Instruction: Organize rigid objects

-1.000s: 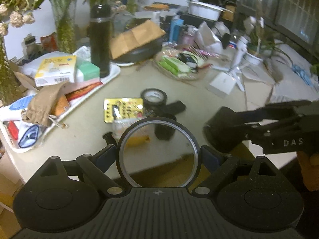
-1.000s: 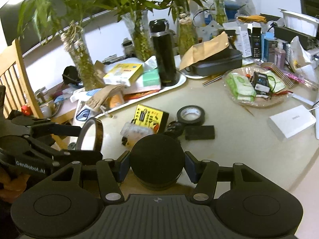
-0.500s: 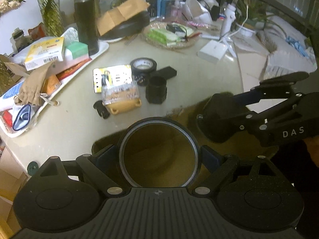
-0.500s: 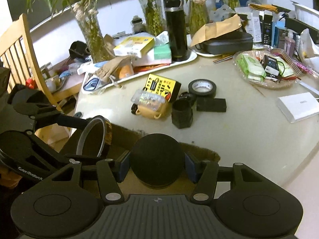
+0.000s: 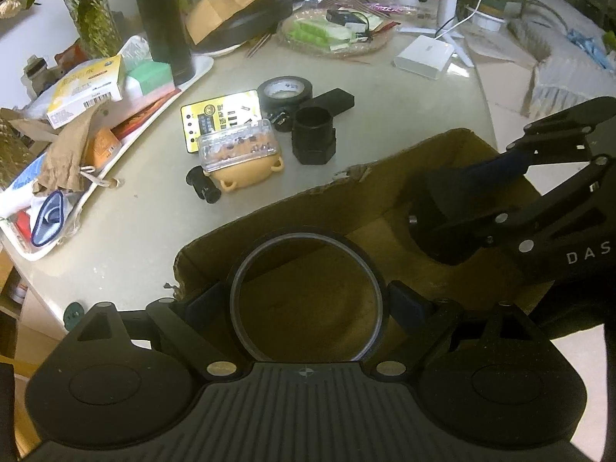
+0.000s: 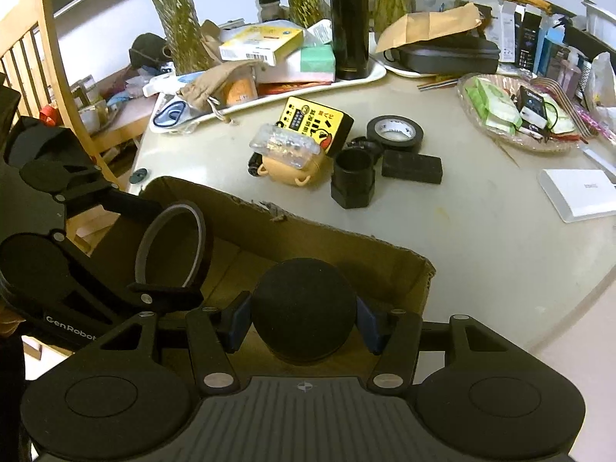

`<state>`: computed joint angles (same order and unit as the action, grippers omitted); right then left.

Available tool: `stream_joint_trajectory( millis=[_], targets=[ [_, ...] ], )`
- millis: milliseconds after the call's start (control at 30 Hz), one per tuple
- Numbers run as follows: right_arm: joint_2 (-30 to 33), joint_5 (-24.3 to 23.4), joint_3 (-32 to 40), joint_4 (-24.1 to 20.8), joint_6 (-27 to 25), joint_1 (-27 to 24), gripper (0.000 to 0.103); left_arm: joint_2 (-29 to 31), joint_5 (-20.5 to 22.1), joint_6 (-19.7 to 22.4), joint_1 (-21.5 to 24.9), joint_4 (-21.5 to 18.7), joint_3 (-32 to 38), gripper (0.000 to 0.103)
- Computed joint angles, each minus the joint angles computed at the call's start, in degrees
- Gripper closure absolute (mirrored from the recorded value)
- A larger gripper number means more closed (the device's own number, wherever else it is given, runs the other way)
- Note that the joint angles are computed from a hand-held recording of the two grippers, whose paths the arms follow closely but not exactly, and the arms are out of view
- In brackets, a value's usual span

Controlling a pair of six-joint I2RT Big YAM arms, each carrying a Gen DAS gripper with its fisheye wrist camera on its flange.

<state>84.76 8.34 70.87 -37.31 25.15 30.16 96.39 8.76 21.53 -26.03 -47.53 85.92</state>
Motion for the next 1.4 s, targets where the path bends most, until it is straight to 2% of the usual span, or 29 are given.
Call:
stream_joint_trajectory(
  millis=[133, 200, 267, 467, 600, 867, 1167, 1400],
  targets=[
    [0.2, 1.1, 0.3, -0.5, -0.3, 0.1, 0.043, -0.2, -0.2, 0.1, -0.1, 0.8, -0.4, 0.010],
    [-0.2, 1.7, -0.2, 0.6, -0.2, 0.1, 0.030, -0.6, -0.2, 0.0, -0.1, 2.3, -1.0, 0.008],
    [-0.7, 1.5, -0.7, 1.7, 0.1, -0.2, 0.021, -1.3, -0.2, 0.0, -0.1, 4.1, -1.8, 0.005],
    [-2.0, 1.1, -2.0, 4.5, 1.1, -0.6, 0.013, -1.6, 0.5, -0.5, 0.1, 4.6, -2.0, 0.005],
    [-3.4, 0.8, -3.5, 8.0, 2.5, -1.0, 0.004, -2.1, 1.7, -1.4, 0.5, 5.9, -2.5, 0.005],
    [-4.6, 3.5, -4.9, 10.7, 4.5, -1.3, 0.000, -3.2, 5.3, -6.8, 2.1, 10.8, -3.6, 0.005],
    [-4.7, 5.4, -5.1, 10.6, 5.5, -1.4, 0.000, -3.6, 6.3, -11.4, 3.2, 13.5, -4.0, 0.005],
    [-5.0, 6.1, -5.5, 10.7, 6.8, -1.7, 0.000, -3.8, 5.9, -13.1, 3.8, 14.6, -4.3, 0.006]
  ],
)
